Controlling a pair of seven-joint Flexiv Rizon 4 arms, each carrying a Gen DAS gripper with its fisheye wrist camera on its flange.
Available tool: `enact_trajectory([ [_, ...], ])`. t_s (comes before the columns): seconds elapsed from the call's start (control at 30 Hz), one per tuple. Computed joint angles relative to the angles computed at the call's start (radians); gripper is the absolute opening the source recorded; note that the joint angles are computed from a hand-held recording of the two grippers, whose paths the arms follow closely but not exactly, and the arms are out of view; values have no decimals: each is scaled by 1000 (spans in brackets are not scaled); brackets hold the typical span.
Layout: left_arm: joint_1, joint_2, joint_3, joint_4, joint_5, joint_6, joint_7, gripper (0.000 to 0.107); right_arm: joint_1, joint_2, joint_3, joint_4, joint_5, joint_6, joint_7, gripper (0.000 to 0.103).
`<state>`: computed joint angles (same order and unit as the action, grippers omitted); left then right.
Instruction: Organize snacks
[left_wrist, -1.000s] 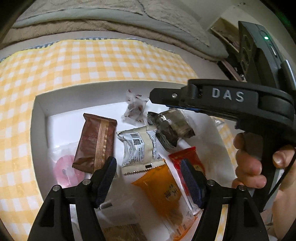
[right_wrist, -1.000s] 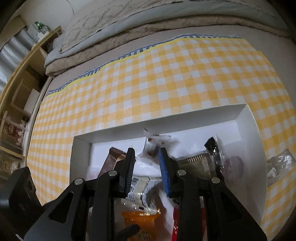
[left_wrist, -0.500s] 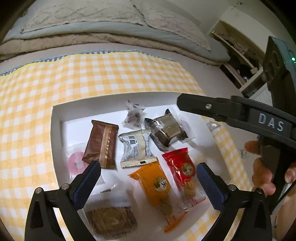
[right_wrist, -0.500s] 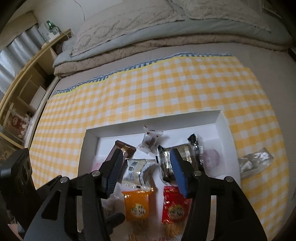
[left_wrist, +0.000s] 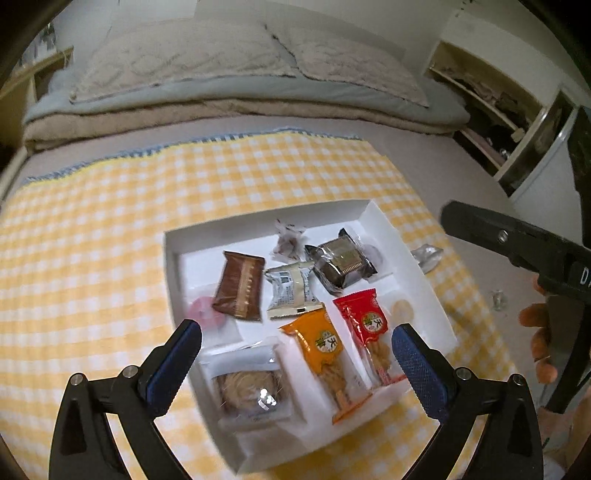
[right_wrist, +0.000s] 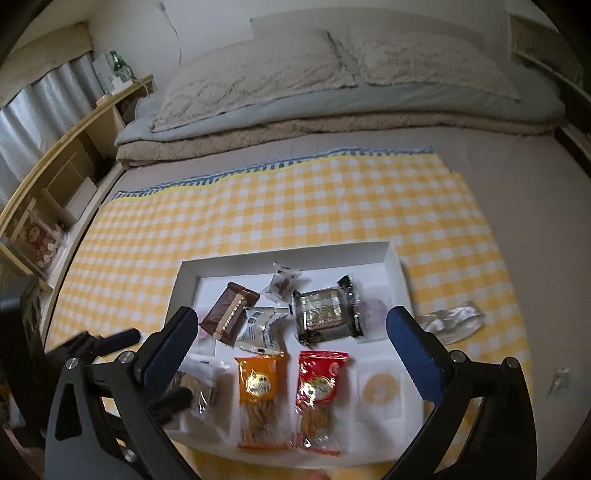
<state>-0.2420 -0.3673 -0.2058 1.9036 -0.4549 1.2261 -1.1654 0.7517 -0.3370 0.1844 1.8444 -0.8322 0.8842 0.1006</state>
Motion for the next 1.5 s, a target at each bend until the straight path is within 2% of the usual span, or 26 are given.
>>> enact_trajectory([
  [0.2,-33,146,61,64,77,-18,-77,103,24,85,32,31,-48,-83,25,103],
  [0.4,-57,310,90,157,99,-6,-136,103,39,156,81,53,-114,-139,77,103],
  [0.6,-86,482,122,287,128,44,-186,103,63,214,135,79,-165,-222,126,103],
  [0.8,-68,654,118,411,283,94,-317,103,70,276,184,134,-201,-265,203,103],
  [1.0,-117,765,148,546,285,163,-367,103,96,306,231,168,-226,-351,243,103],
  [1.13,-87,808,123,607,333,185,-415,103,122,304,254,178,-232,-413,263,103],
  [1.3,0,866,40,674,455,236,-529,103,169,278,270,179,-246,-495,290,103],
  [1.5,62,917,-30,716,560,265,-632,103,214,248,266,176,-250,-538,312,103],
])
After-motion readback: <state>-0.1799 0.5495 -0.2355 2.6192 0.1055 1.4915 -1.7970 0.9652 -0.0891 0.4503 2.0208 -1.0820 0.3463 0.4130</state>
